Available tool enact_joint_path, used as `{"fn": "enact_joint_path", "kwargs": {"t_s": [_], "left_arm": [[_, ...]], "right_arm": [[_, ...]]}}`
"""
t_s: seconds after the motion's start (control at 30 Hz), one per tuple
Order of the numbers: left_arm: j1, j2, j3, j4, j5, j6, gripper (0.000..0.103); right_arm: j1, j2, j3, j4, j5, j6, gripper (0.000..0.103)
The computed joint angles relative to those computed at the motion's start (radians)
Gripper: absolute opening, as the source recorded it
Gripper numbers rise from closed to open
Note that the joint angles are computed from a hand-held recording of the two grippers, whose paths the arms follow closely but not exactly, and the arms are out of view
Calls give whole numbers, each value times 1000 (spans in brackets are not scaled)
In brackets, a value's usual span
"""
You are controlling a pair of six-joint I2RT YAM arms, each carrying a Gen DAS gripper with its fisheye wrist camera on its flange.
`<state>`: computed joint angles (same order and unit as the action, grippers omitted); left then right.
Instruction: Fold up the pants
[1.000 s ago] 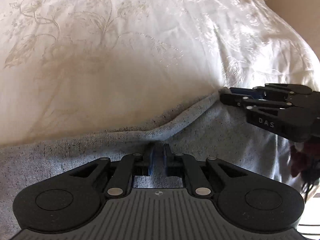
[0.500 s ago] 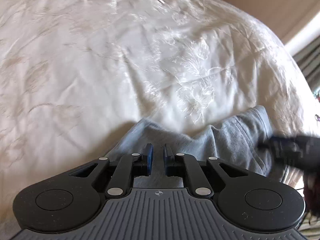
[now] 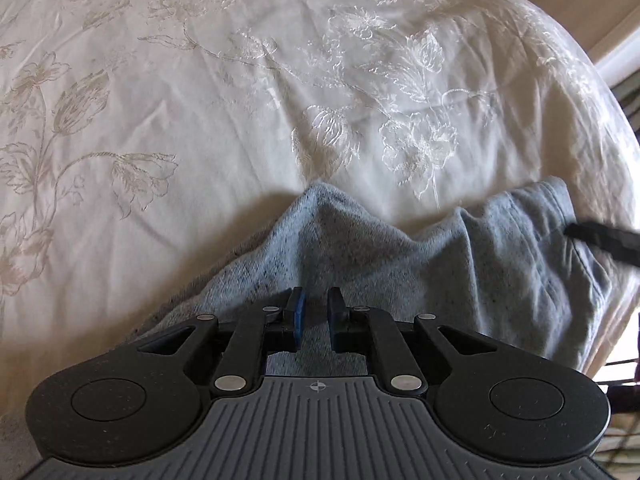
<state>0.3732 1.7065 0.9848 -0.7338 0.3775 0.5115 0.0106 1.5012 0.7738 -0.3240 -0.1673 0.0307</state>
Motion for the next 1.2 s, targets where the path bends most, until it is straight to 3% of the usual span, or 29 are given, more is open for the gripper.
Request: {"fn": "enact_joint_path", "kwargs": {"t_s": [0.17,0.27,0.3,0.37,0.43,0.53,0.67,0.8,0.83,0.97,1.03,1.13,1.2], "left_arm": [[17,-12,4,-30,-4,19,12],[16,-10,14,-38,-10,25,12],[13,-9,20,-41,-13,25,12],[11,-10,34,-52,-12,30,12],[5,-11,54,-64,-2,30,12],[-10,-20,79,-60,30,-3,12],[-76,10,130,-49,48,-91,12],[-159,29,131,4,25,-94,14],[-179,40,125,25,6,-93,19],[-259,117,87,170,-194,-133,24],[-247,149,106,171,-175,-162,25],[-258,41,43,240,-219,-212,24],[-249,-68,-24,265,-188,-203,24]], "right_arm": [[-63,276,200,-37,-69,-54,85],[-80,331,237,-57,-125,-61,91],[-80,318,227,-70,-139,-68,87],[-57,237,185,-82,-107,-83,38],[-32,86,112,-76,-84,-127,22],[10,-81,-3,-47,67,-154,18],[29,-56,-105,51,152,-80,15],[47,-22,-85,65,169,-41,15],[48,-17,-88,71,173,-44,15],[54,-22,-116,92,211,-44,16],[48,-22,-142,119,213,-38,16],[31,-35,-151,121,200,-45,16],[22,-35,-152,124,189,-49,17]]}}
